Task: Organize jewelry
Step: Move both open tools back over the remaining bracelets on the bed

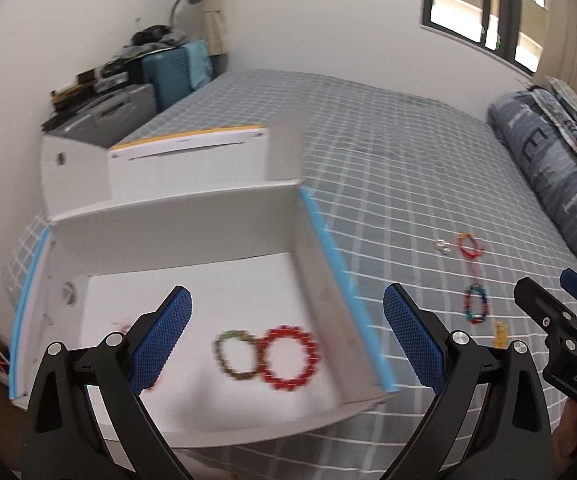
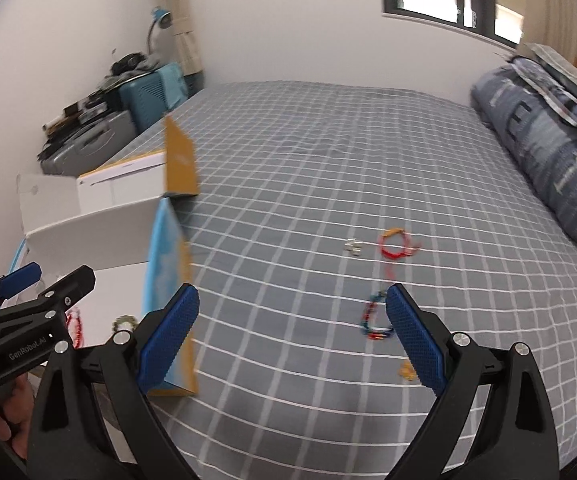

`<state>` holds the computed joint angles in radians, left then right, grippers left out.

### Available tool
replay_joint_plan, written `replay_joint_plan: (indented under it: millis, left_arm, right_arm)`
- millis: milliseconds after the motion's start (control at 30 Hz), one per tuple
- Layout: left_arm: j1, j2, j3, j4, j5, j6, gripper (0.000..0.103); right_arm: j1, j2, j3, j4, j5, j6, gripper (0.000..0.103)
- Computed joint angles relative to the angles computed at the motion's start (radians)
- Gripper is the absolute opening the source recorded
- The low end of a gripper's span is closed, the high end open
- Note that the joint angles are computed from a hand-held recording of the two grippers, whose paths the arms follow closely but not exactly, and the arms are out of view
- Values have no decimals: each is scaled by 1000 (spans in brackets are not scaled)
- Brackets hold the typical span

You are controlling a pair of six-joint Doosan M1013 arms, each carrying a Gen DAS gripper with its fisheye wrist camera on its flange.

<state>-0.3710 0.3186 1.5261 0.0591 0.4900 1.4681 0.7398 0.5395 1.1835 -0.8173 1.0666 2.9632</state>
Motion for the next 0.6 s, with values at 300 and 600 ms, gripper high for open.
replay_joint_plan:
  millis: [300,600]
  left_arm:
    - [-85,54,-44,-91,46,93,95]
    - [-160,148,-115,-99,86,137,95]
  right_arm:
    - [-29,-97,179,-15,5,114,91]
    - [-81,-135,288,54,-56,119,90]
